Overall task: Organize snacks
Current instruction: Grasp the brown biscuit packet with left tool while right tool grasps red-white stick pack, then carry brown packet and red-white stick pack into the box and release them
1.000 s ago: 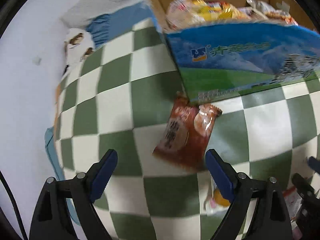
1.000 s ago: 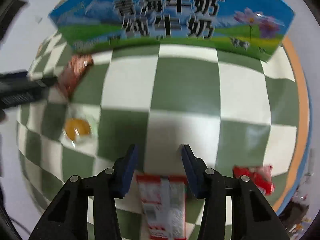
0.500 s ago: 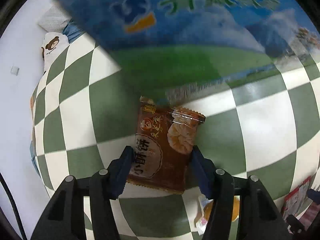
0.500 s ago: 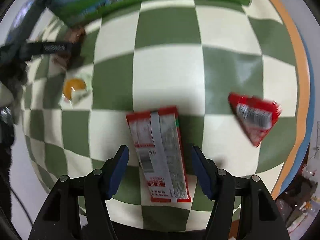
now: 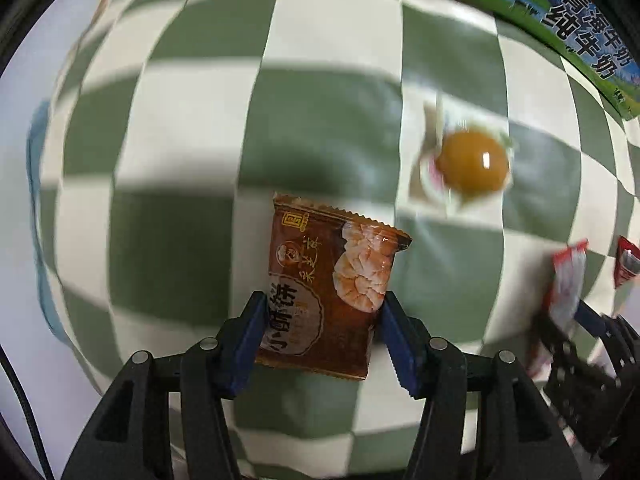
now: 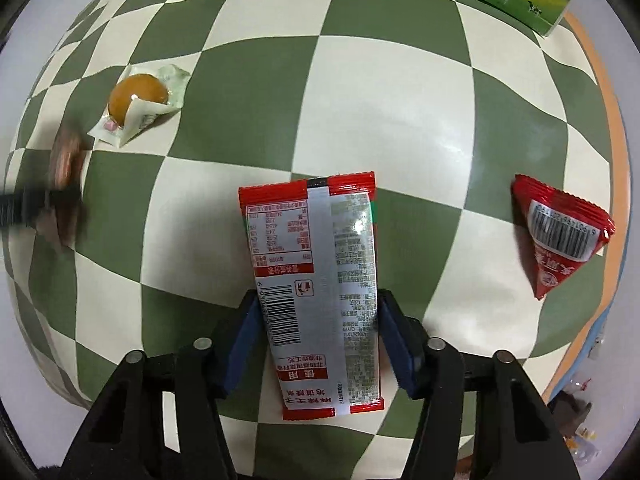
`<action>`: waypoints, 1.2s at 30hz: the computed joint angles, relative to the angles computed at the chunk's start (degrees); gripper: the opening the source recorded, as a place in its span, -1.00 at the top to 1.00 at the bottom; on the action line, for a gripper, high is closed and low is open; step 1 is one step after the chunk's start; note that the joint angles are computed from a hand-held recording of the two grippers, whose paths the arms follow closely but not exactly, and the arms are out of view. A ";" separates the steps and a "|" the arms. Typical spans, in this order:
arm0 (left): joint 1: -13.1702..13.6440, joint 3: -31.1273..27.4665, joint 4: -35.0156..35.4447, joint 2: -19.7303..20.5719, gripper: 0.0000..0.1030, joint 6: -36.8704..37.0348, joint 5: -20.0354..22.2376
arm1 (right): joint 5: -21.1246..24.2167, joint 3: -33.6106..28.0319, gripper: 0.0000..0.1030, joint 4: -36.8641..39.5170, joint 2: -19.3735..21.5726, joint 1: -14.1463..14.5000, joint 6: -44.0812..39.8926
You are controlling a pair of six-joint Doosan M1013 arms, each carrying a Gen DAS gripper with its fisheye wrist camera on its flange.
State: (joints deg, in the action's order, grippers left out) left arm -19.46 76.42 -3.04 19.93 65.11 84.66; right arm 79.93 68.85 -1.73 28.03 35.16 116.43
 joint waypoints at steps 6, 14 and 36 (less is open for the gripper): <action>1.23 1.11 -2.00 0.11 -0.14 0.84 -0.53 | -2.99 -0.29 -0.08 7.74 -0.42 -1.93 -1.35; 0.53 -0.65 2.60 1.72 -0.19 2.79 -1.27 | -3.56 1.77 -0.36 14.35 -1.34 -3.59 -0.23; -3.35 -20.97 -4.34 4.59 -0.04 2.46 -4.19 | -9.21 -7.64 0.06 7.73 -2.59 -4.26 1.44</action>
State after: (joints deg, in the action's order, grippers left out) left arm -22.81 55.45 -7.38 24.52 67.57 80.47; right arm 70.72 61.21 5.99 25.44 30.90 117.86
